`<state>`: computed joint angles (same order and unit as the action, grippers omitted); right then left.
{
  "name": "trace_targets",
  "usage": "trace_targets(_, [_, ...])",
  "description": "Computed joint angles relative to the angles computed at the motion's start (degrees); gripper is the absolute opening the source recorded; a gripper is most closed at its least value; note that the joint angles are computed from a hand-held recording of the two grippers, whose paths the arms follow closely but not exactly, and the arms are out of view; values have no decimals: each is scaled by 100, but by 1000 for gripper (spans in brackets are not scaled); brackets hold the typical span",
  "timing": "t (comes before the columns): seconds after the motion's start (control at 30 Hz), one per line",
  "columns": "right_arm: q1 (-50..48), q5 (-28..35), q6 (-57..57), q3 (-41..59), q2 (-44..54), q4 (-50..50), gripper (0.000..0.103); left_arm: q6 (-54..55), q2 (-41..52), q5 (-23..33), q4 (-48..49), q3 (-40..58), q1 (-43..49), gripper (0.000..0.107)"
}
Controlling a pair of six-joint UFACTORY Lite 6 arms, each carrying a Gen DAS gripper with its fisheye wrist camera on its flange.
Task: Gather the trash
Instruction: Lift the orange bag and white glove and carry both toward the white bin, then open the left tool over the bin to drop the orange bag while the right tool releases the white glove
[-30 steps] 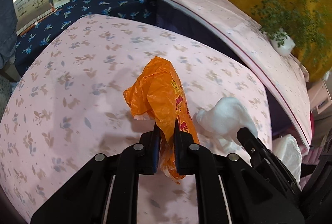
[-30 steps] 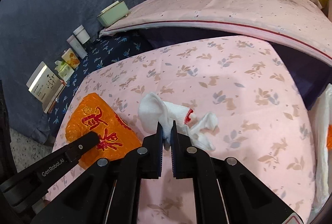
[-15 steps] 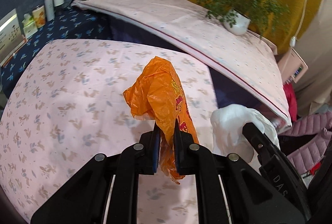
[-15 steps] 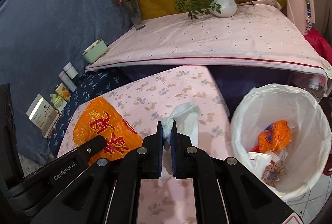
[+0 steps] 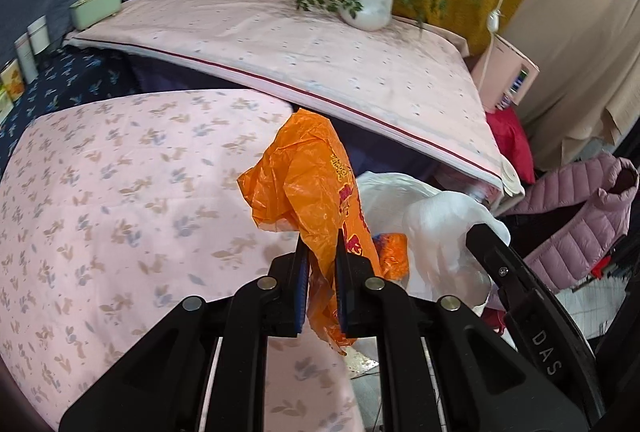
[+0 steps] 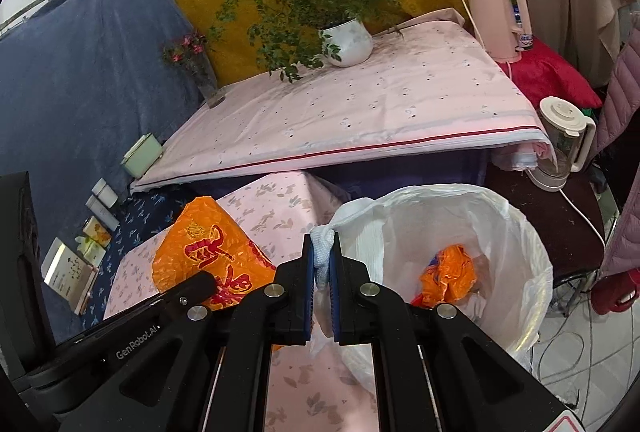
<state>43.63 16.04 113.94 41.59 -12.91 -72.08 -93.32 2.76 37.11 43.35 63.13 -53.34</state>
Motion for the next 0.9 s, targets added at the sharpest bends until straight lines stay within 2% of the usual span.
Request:
trace_targets(0.27, [-952,-454,-754,-638,-634,512,7,456,1168,-273,-260,1243,-84,14])
trace_targets(0.37, [-1192,-578,-1013,-793,-759,719,7,529,1428,-237,-272,1532,-125,36])
trace_targets(0.43, [-1289,-635,-1113,-850,-796,792,7,394,1531,-105,-150,1641,-190,46])
trace_targets(0.8, [-1362,-822,-877,-773,-565,530,8,228,1476,-46,-191,1367,-109,48])
trace_targets(0.9, [-1255,-786,-677,-696,-456,332,11,159,1393,-21,-149,1256,-88,48])
